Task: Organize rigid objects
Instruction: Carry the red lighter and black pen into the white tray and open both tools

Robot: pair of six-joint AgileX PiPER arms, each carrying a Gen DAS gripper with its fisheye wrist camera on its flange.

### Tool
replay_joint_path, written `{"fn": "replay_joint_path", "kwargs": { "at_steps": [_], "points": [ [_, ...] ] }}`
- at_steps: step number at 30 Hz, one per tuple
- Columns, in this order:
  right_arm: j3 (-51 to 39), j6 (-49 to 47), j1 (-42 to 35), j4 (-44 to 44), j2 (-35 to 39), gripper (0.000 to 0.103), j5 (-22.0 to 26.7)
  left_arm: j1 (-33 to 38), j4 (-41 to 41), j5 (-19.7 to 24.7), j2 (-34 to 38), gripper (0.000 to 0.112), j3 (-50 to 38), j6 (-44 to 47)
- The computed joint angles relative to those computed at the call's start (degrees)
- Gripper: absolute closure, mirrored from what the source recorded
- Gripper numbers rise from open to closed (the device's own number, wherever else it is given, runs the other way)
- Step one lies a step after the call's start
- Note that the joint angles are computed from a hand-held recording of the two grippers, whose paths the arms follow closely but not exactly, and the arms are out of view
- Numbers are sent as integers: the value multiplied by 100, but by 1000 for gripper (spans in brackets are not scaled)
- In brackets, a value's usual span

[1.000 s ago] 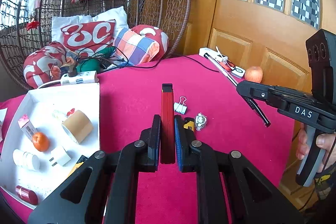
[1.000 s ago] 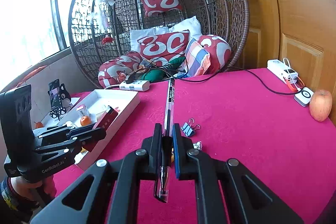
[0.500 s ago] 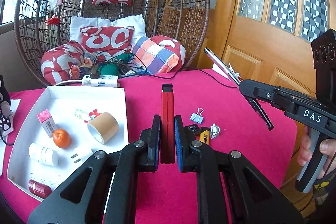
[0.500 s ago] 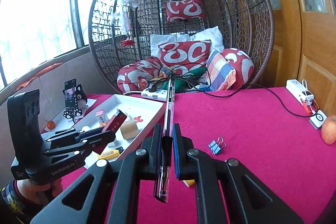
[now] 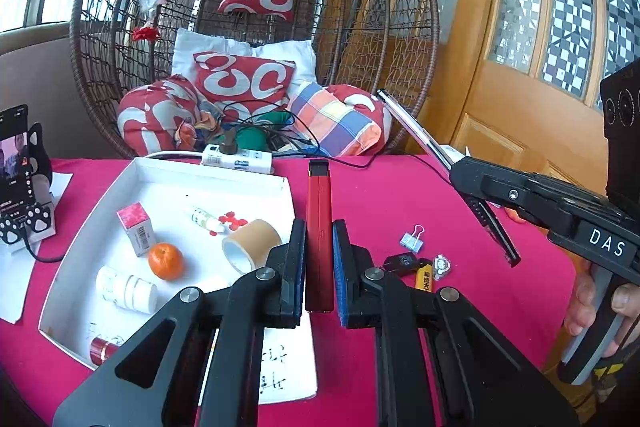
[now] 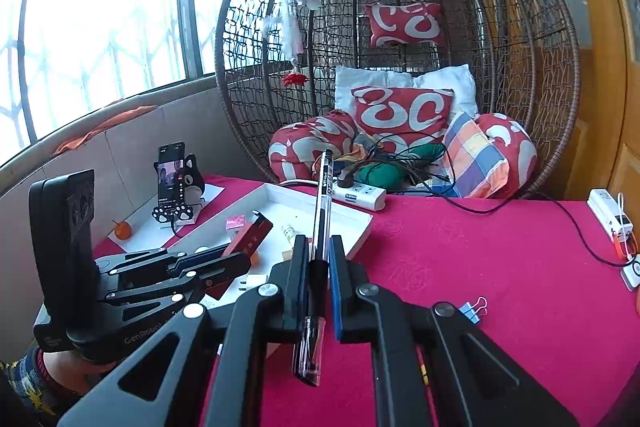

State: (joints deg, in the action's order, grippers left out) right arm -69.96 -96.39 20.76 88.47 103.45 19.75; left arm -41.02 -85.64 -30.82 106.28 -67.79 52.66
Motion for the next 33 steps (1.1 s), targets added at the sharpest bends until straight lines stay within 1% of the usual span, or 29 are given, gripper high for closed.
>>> {"fn": "replay_joint_path", "kwargs": {
  "at_steps": [6, 10, 15, 18, 21, 23, 27, 33],
  "points": [
    [-250, 422, 243, -434, 192, 96, -39, 125, 210, -62, -180, 101, 328, -411],
    [-479, 935, 381, -906, 379, 96, -32, 313, 396, -50, -359, 101, 651, -722],
    [-949, 1944, 574, -1834, 728, 96, 2, 790, 637, -73, -603, 101, 1133, -1275],
    [-1276, 2541, 701, -2378, 994, 96, 47, 1062, 833, 35, -703, 101, 1409, -1727],
    [-1571, 3036, 839, -2863, 1269, 96, 78, 1168, 1003, 164, -632, 101, 1489, -1975],
    [-1815, 3443, 932, -3231, 1497, 96, 139, 1182, 1069, 267, -501, 101, 1424, -2011],
    [-2219, 4199, 1085, -3906, 1891, 95, 232, 1180, 933, 467, -170, 101, 1145, -1783],
    [-2566, 4891, 1181, -4464, 2301, 95, 310, 1222, 711, 537, 18, 100, 992, -1571]
  ]
}}
